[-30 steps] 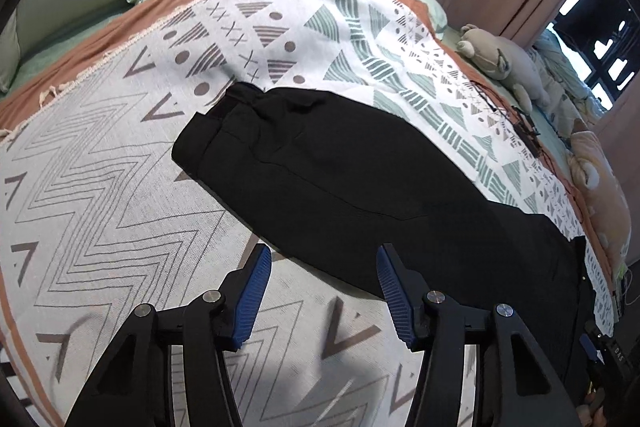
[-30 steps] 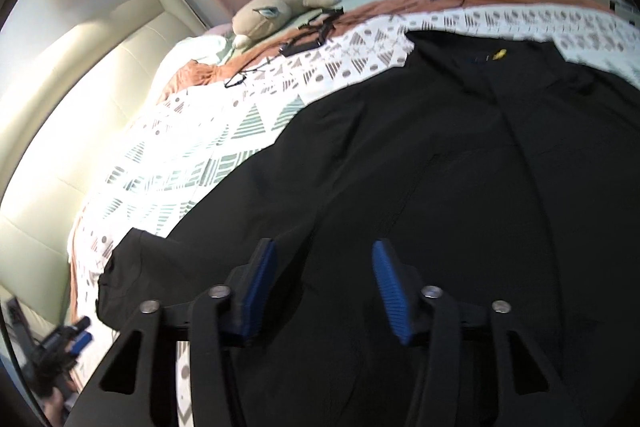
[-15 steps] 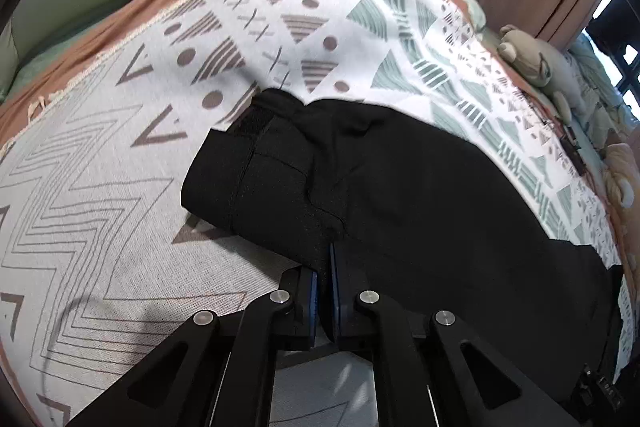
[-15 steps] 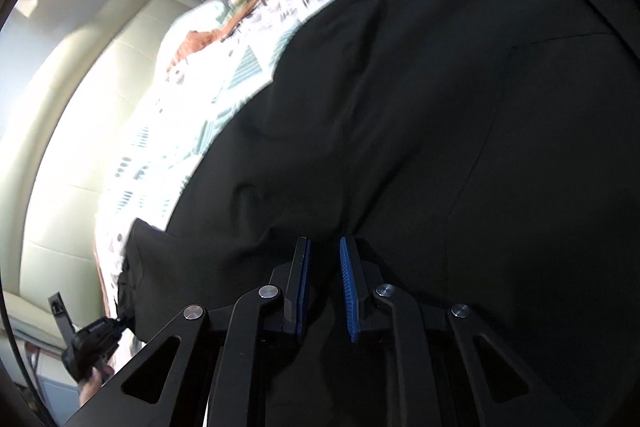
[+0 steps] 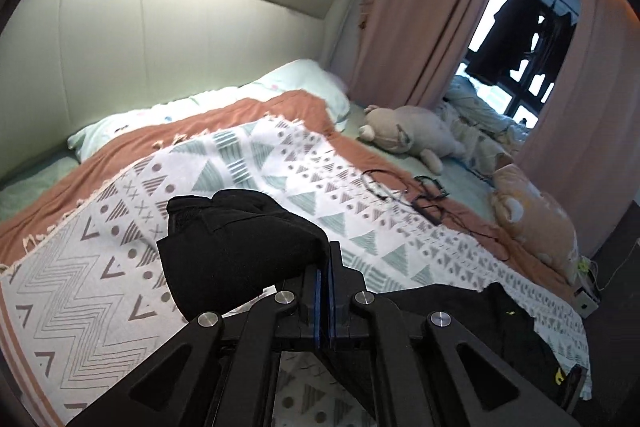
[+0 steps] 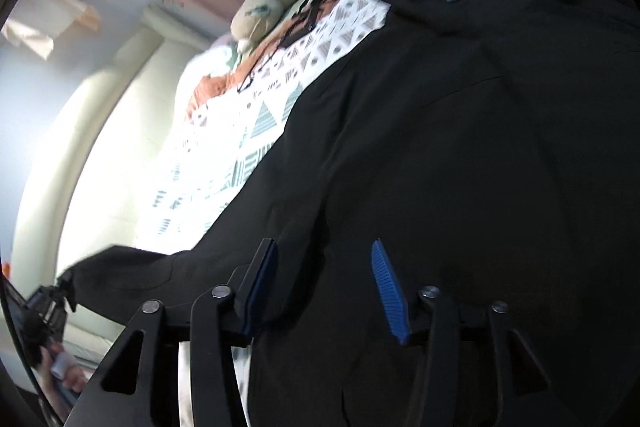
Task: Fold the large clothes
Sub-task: 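Lift the sleeve with the left gripper, lay it across the shirt body, release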
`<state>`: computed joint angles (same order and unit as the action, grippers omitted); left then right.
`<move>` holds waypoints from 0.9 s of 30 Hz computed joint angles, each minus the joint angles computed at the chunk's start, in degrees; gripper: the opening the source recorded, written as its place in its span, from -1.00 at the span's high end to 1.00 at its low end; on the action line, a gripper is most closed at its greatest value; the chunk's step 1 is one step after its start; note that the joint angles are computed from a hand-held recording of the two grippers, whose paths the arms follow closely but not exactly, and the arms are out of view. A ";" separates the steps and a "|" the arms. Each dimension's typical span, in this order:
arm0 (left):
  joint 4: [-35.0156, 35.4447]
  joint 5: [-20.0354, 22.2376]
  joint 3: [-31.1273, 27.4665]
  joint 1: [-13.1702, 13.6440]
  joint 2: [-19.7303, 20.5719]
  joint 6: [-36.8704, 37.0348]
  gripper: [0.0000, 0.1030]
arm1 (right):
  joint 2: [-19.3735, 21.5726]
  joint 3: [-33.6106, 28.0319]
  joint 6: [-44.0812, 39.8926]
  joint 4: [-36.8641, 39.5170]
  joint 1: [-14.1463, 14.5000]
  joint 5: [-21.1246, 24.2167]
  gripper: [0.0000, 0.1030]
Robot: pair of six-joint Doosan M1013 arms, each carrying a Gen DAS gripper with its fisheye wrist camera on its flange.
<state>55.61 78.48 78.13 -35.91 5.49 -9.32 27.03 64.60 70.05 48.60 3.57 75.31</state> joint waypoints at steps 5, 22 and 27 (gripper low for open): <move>3.71 -1.10 -9.80 -2.64 4.59 8.08 0.97 | -2.90 1.15 -1.62 1.93 -3.62 -1.25 0.02; -3.99 -7.44 -40.17 -5.14 22.35 29.81 0.97 | -3.75 1.91 -1.18 -0.39 -13.27 -5.45 0.01; -11.15 -9.17 -47.28 -3.94 28.02 34.86 0.97 | -1.33 -0.61 2.34 -0.73 -14.43 -5.37 0.01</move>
